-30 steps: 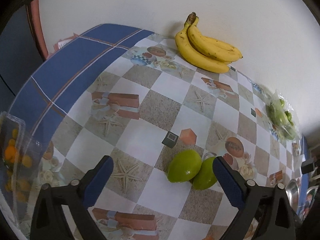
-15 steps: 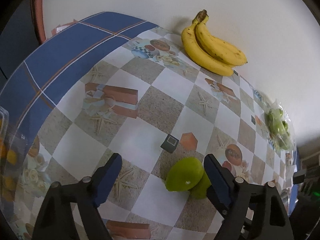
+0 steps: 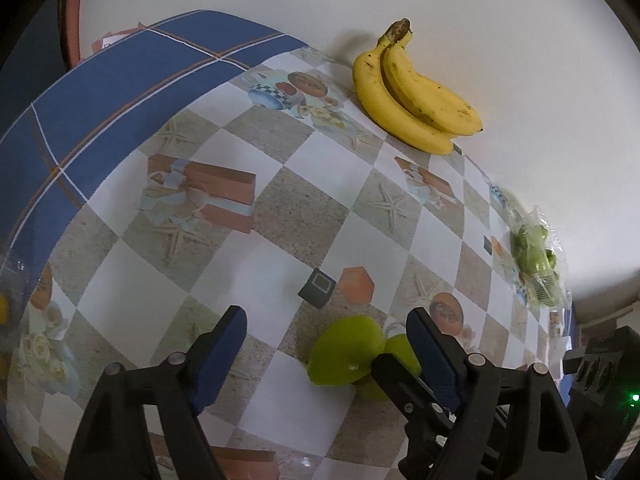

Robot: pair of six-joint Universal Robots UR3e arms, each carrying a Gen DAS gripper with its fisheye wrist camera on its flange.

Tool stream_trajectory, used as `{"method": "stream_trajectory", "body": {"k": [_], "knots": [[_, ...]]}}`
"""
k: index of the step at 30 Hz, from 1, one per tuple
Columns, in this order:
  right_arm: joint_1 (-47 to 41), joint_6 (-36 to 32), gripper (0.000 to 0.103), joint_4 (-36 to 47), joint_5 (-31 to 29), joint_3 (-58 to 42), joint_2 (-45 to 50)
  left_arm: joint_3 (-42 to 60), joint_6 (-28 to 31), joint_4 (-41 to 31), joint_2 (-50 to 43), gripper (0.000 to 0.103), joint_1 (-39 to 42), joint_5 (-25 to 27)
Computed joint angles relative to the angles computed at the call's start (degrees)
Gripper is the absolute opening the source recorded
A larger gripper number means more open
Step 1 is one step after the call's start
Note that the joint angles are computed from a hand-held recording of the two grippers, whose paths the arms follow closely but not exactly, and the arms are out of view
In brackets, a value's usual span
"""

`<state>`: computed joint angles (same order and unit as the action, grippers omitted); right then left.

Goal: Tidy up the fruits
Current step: 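Grasp a green mango with the right tool while the left tool grasps the other, then carry both held green mangoes over the steel bowl and lower them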

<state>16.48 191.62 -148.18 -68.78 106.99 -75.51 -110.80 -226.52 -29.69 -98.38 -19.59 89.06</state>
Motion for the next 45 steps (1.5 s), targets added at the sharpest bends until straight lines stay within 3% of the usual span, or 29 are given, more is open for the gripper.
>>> {"method": "stream_trajectory", "body": {"k": [3,7,18,28,36,40,43,45], "knots": [[-0.05,0.12,0.051,-0.17,0.22,0.05,-0.02,-0.09,0.34,0.28,-0.02,0.085,0.10,-0.39],[-1.05,0.32,0.041,-0.05,0.81,0.87,-0.45,-0.10,0.59,0.60,-0.18,0.085,0.18,-0.97],[-2.69,1.47,0.041,-1.34,4.05,2.73,-0.34,1.49,1.45,-0.35,-1.43,0.084,-0.71,-0.91],[-6.63,-1.32,0.040,2.36,5.33,6.76,-5.31,3.73,2.15,-1.72,-3.80,0.081,-1.96,-1.00],[-11.74,-4.47,0.040,6.20,5.96,10.96,-12.08,7.94,3.48,-5.34,-6.90,0.072,-4.06,-0.05],[-13.38,-5.21,0.036,7.37,6.56,12.05,-14.08,10.38,3.73,-8.01,-8.48,0.058,-5.34,1.35],[-15.01,-6.22,0.029,8.51,7.90,13.23,-15.93,11.34,3.74,-9.64,-8.81,0.049,-5.81,2.59],[-15.55,-6.65,0.019,8.90,8.17,13.58,-16.81,11.01,3.93,-9.54,-8.53,0.049,-5.79,2.44]]}}
